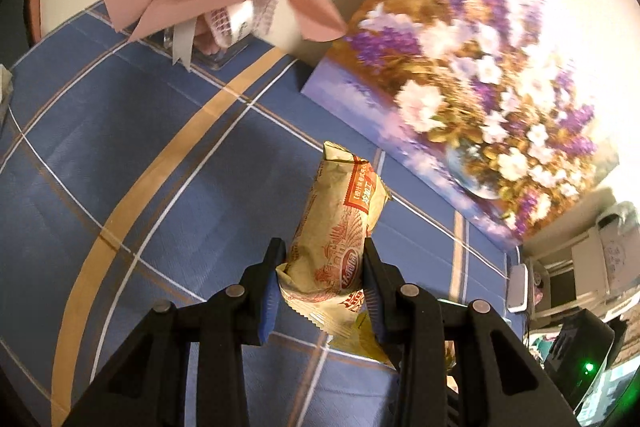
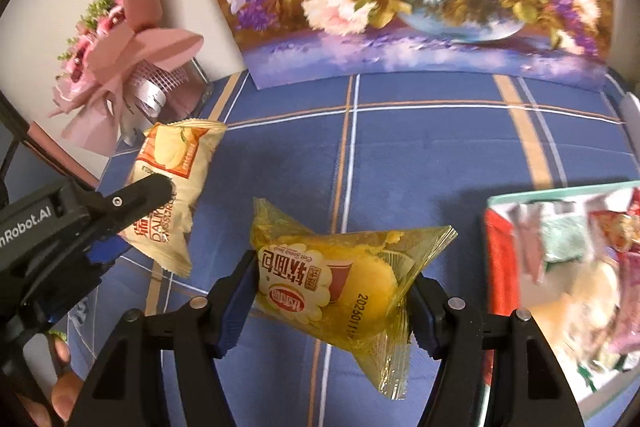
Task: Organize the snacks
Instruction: 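Carry both yellow packets over the white tray with both tools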
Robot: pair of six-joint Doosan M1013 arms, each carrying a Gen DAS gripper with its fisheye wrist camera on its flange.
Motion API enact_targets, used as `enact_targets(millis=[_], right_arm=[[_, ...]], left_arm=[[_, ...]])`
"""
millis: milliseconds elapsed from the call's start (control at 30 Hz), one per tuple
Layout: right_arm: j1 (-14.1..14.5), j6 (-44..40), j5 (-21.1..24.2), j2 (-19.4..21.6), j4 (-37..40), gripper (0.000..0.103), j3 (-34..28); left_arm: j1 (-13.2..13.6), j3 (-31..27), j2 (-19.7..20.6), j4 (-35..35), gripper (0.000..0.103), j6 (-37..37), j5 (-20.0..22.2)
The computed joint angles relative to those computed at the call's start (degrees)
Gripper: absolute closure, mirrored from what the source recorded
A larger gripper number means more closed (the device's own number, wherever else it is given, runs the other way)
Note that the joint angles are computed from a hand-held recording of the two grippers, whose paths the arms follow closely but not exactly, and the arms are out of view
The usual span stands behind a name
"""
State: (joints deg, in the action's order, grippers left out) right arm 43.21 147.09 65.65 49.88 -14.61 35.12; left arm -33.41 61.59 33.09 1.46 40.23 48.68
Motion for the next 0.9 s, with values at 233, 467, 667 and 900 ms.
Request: enact_targets(millis=[233,467,667,900], right_arm=[[0.8,5.53,-1.87,-5.48,-3.12,0.033,8.68],[1.33,11.66,-2.4,-10.71,-6.94,0.033,16.26],[1.44,18.11,-3.49,-14.87,-8.58,0.033,23.57],[1.28,26.05,-4.95,-19.51,-10.37,0.033,31.6]], left_arm=[[-2.3,0.56,-1.51,1.31,0.065,0.74,-0.58],[-4.76,-0.22,-1.64,1.11,0.065,3.83,0.81],[-6.89,-0.82,-1.4,1.21,0.065,6.53,1.49],[-8.84,-1.81,-0.56,0.76,0.065,9.31,2.24]])
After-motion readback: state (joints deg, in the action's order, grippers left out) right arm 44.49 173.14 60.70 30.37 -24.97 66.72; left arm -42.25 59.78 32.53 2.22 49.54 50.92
